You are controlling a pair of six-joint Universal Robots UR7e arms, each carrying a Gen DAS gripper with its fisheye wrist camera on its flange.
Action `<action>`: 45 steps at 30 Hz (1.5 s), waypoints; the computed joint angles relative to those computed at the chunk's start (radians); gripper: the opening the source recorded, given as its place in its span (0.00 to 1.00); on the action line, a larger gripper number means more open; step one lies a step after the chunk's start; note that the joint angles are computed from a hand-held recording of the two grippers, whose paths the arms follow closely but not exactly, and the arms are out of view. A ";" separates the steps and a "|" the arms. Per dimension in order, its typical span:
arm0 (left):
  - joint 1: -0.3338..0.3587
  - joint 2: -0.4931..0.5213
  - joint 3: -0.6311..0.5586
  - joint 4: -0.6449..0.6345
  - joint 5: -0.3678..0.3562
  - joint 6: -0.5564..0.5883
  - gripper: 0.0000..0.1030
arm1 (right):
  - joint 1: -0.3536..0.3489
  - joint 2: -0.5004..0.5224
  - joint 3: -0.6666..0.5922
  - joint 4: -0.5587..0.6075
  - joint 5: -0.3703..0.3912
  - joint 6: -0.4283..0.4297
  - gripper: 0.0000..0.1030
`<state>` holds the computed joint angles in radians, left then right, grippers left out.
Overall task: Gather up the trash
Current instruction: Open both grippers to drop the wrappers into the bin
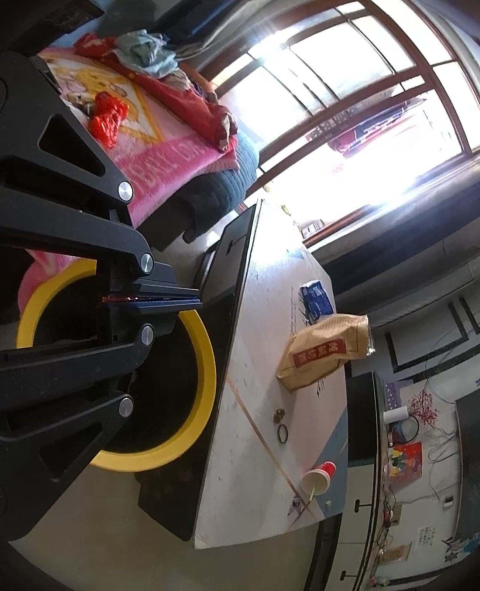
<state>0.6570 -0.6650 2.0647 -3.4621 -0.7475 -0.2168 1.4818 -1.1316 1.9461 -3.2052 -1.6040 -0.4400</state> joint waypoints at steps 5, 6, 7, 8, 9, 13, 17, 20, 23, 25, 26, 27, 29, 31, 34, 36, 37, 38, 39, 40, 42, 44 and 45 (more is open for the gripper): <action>0.009 0.017 -0.024 0.010 -0.014 0.010 0.24 | -0.007 0.003 -0.002 -0.017 -0.015 -0.002 0.00; 0.011 0.020 -0.028 0.011 -0.017 0.011 0.24 | -0.007 0.004 -0.003 -0.021 -0.019 -0.003 0.00; 0.011 0.024 -0.033 0.014 -0.018 0.012 0.24 | -0.008 0.007 -0.005 -0.025 -0.024 -0.003 0.00; 0.014 0.029 -0.039 0.015 -0.021 0.016 0.24 | -0.009 0.009 -0.006 -0.028 -0.028 -0.003 0.00; 0.015 0.033 -0.043 0.016 -0.022 0.017 0.24 | -0.010 0.011 -0.007 -0.033 -0.033 -0.005 0.00; 0.024 0.051 -0.067 0.021 -0.031 0.028 0.24 | -0.013 0.019 -0.011 -0.053 -0.051 -0.016 0.00; 0.033 0.069 -0.092 0.023 -0.040 0.043 0.24 | -0.019 0.027 -0.020 -0.061 -0.068 -0.020 0.00; 0.042 0.082 -0.112 0.032 -0.041 0.045 0.24 | -0.022 0.035 -0.024 -0.069 -0.084 -0.021 0.00; 0.050 0.092 -0.129 0.040 -0.046 0.049 0.24 | -0.026 0.041 -0.029 -0.074 -0.097 -0.021 0.00; 0.054 0.098 -0.142 0.051 -0.047 0.050 0.24 | -0.027 0.046 -0.034 -0.077 -0.106 -0.021 0.00; 0.056 0.100 -0.148 0.057 -0.049 0.049 0.24 | -0.030 0.048 -0.036 -0.076 -0.109 -0.020 0.00; 0.059 0.104 -0.154 0.060 -0.051 0.049 0.24 | -0.032 0.051 -0.039 -0.077 -0.111 -0.019 0.00; 0.064 0.112 -0.167 0.065 -0.054 0.052 0.24 | -0.036 0.054 -0.041 -0.077 -0.117 -0.017 0.00; 0.069 0.120 -0.178 0.068 -0.055 0.057 0.24 | -0.040 0.058 -0.047 -0.077 -0.123 -0.014 0.00; 0.074 0.130 -0.196 0.080 -0.057 0.060 0.24 | -0.045 0.061 -0.052 -0.072 -0.131 -0.006 0.00; 0.081 0.141 -0.214 0.089 -0.058 0.063 0.24 | -0.048 0.063 -0.054 -0.071 -0.136 -0.007 0.00; 0.083 0.143 -0.218 0.093 -0.060 0.062 0.24 | -0.048 0.065 -0.056 -0.070 -0.138 -0.007 0.00; 0.083 0.146 -0.221 0.099 -0.059 0.060 0.24 | -0.050 0.065 -0.058 -0.064 -0.137 -0.004 0.00; 0.085 0.151 -0.228 0.104 -0.058 0.061 0.24 | -0.051 0.067 -0.060 -0.061 -0.138 -0.002 0.00; 0.087 0.155 -0.234 0.111 -0.059 0.061 0.24 | -0.052 0.067 -0.060 -0.060 -0.138 -0.001 0.00; 0.093 0.161 -0.247 0.123 -0.062 0.062 0.24 | -0.053 0.067 -0.061 -0.056 -0.137 0.001 0.00; 0.097 0.166 -0.258 0.133 -0.067 0.063 0.24 | -0.052 0.067 -0.062 -0.052 -0.136 0.004 0.00; 0.098 0.169 -0.264 0.136 -0.066 0.066 0.24 | -0.052 0.067 -0.063 -0.050 -0.135 0.006 0.00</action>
<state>0.7551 -0.4959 1.8009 -3.3259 -0.8135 -0.1512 1.4295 -1.0643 1.8836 -3.2556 -1.7388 -0.4339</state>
